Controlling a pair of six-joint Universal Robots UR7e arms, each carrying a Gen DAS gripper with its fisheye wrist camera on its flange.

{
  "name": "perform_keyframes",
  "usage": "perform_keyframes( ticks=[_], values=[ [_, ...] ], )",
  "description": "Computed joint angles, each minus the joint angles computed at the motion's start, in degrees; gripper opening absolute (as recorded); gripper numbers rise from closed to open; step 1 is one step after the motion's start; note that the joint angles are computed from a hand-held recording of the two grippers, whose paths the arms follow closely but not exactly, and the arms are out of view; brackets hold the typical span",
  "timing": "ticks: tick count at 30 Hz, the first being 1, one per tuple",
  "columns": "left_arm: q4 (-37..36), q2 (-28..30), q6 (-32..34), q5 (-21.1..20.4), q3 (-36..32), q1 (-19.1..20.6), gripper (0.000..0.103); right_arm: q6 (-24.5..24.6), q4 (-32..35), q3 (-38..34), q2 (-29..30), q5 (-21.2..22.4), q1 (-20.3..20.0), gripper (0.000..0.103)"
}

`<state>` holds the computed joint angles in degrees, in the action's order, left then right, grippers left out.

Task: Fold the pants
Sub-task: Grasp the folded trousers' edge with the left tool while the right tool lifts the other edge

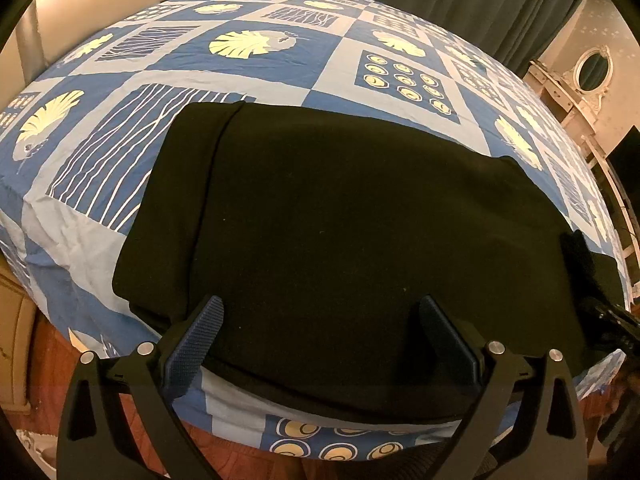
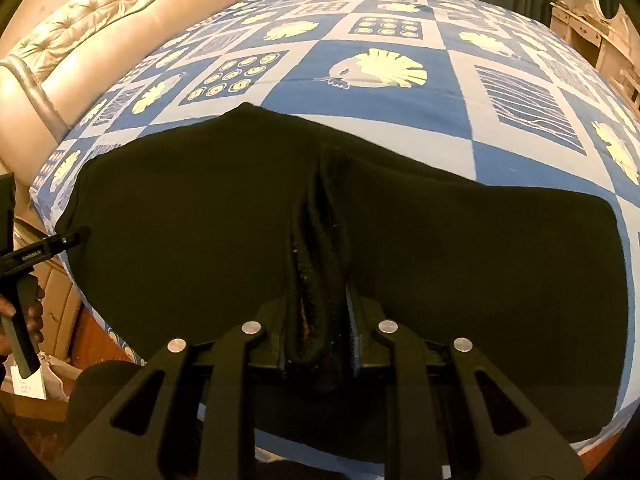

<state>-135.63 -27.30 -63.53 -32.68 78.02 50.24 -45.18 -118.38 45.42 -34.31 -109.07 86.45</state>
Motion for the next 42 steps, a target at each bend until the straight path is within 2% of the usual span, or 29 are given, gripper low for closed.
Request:
perform_keyframes(
  ticks=[1,3,5,7,11,14,16,19,22,24,28,36,40,42],
  values=[
    [-0.19,-0.04,0.34,-0.15,0.02,-0.01,0.097,0.22,-0.12,0.48,-0.15,0.23,0.02,0.029],
    [-0.82,-0.23,1.24,-0.57,0.22,0.07,0.097,0.87,0.31,1.18,-0.55,1.47,-0.02,0.044],
    [-1.59,-0.47,2.19,-0.96,0.56,0.14,0.097,1.58,0.73,2.12,-1.10,2.77,-0.08,0.053],
    [-2.28,-0.70,3.05,-1.37,0.86,0.17,0.097,1.43,0.70,3.73,-1.87,3.52,-0.02,0.058],
    [-3.89,-1.59,6.00,-3.12,1.54,0.34,0.097,0.01,1.04,6.53,-3.34,5.41,0.05,0.074],
    [-6.55,-3.03,8.49,-3.98,3.32,0.13,0.097,0.64,1.98,7.83,-4.98,8.70,-0.34,0.075],
    [-8.07,-4.21,9.74,-2.31,4.93,-0.43,0.097,3.02,3.73,8.86,-6.80,13.66,-1.49,0.075],
    [-16.18,-7.09,13.37,-0.04,9.93,-1.06,0.097,5.88,5.66,11.35,-9.67,19.52,-3.44,0.075],
    [-28.23,-10.72,13.90,-3.45,16.57,0.06,0.097,6.69,8.61,13.34,-11.59,22.42,-5.07,0.075],
    [-38.18,-12.58,12.81,-7.55,21.00,1.73,0.097,7.29,10.44,14.10,-12.09,22.97,-5.84,0.075],
    [-42.92,-14.13,8.72,-11.62,23.91,4.47,0.097,9.84,14.30,12.26,-11.19,24.86,-6.77,0.075],
    [-54.54,-12.26,18.35,-23.62,22.68,8.68,0.097,13.50,17.72,9.79,-9.36,24.26,-7.00,0.075],
    [-61.29,-11.01,20.78,-33.28,23.01,10.99,0.097,14.37,18.17,9.74,-9.18,24.42,-7.08,0.075],
    [-62.51,-10.59,21.89,-33.96,23.18,11.16,0.097,14.67,18.44,9.59,-9.00,24.24,-6.98,0.075]
  ],
)
